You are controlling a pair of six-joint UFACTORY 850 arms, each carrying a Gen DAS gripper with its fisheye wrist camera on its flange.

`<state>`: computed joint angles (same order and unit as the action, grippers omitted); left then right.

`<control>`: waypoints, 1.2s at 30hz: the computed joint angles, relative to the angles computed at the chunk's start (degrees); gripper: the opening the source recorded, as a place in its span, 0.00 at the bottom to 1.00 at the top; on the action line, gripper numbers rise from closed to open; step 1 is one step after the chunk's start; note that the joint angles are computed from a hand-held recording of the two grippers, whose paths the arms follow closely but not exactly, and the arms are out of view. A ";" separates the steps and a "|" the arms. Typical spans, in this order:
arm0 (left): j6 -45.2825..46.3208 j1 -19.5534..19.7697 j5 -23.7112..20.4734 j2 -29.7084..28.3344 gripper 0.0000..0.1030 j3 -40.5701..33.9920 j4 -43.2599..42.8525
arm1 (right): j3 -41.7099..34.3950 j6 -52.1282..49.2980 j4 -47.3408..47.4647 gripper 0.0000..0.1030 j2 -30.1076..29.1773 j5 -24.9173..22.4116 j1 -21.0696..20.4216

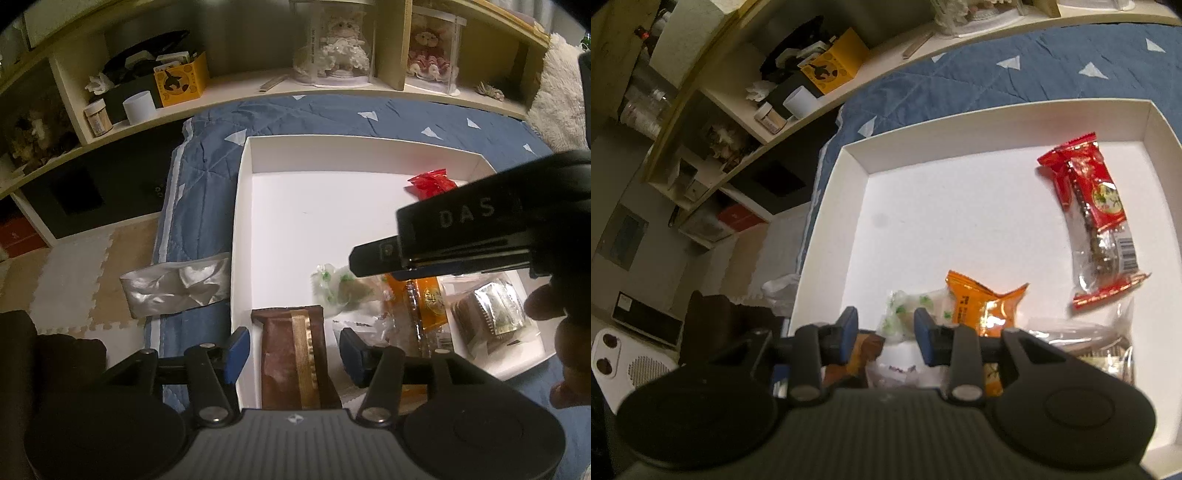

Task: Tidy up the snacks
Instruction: 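Lower both snacks into the white box and open both tools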

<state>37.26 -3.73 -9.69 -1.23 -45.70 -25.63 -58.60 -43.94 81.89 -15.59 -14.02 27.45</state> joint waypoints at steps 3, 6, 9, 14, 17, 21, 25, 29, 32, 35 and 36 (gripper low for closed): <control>-3.06 -0.10 -0.29 0.72 0.54 0.19 2.60 | 1.00 -0.23 -0.48 0.40 1.09 -0.08 -0.28; -6.07 -0.13 -0.68 1.47 0.55 0.37 4.97 | 2.00 -0.39 -1.34 0.40 2.41 0.01 -0.44; -6.34 -0.03 -1.57 2.35 0.55 0.56 4.36 | 3.07 -0.38 -2.29 0.40 3.91 0.32 -0.56; -7.35 -0.29 -2.93 4.16 0.55 1.28 4.45 | 5.45 -3.29 -0.64 0.40 6.77 0.28 -1.14; -7.59 -0.43 -3.68 5.17 0.56 1.67 3.92 | 6.77 -5.17 0.65 0.40 8.39 0.93 -1.28; -10.82 -1.08 -3.76 6.84 0.61 2.54 6.57 | 8.83 -9.50 4.00 0.40 10.58 0.86 -1.88; -13.30 -1.69 -4.15 8.31 0.61 3.19 8.49 | 10.86 -12.45 4.87 0.45 12.93 2.11 -1.94; -15.73 -2.30 -4.70 9.53 0.62 3.66 9.54 | 12.46 -10.07 1.67 0.48 15.01 3.11 -2.20; -18.33 -2.97 -4.79 10.38 0.62 4.01 11.55 | 13.79 -8.89 -0.31 0.51 16.62 4.02 -2.31; -21.15 -3.63 -5.08 11.17 0.69 4.23 13.59 | 15.02 -7.70 -2.70 0.53 18.14 4.51 -2.68; -21.96 -3.85 -5.14 11.50 0.71 4.31 14.05 | 15.29 -5.20 -5.73 0.54 18.63 4.36 -2.90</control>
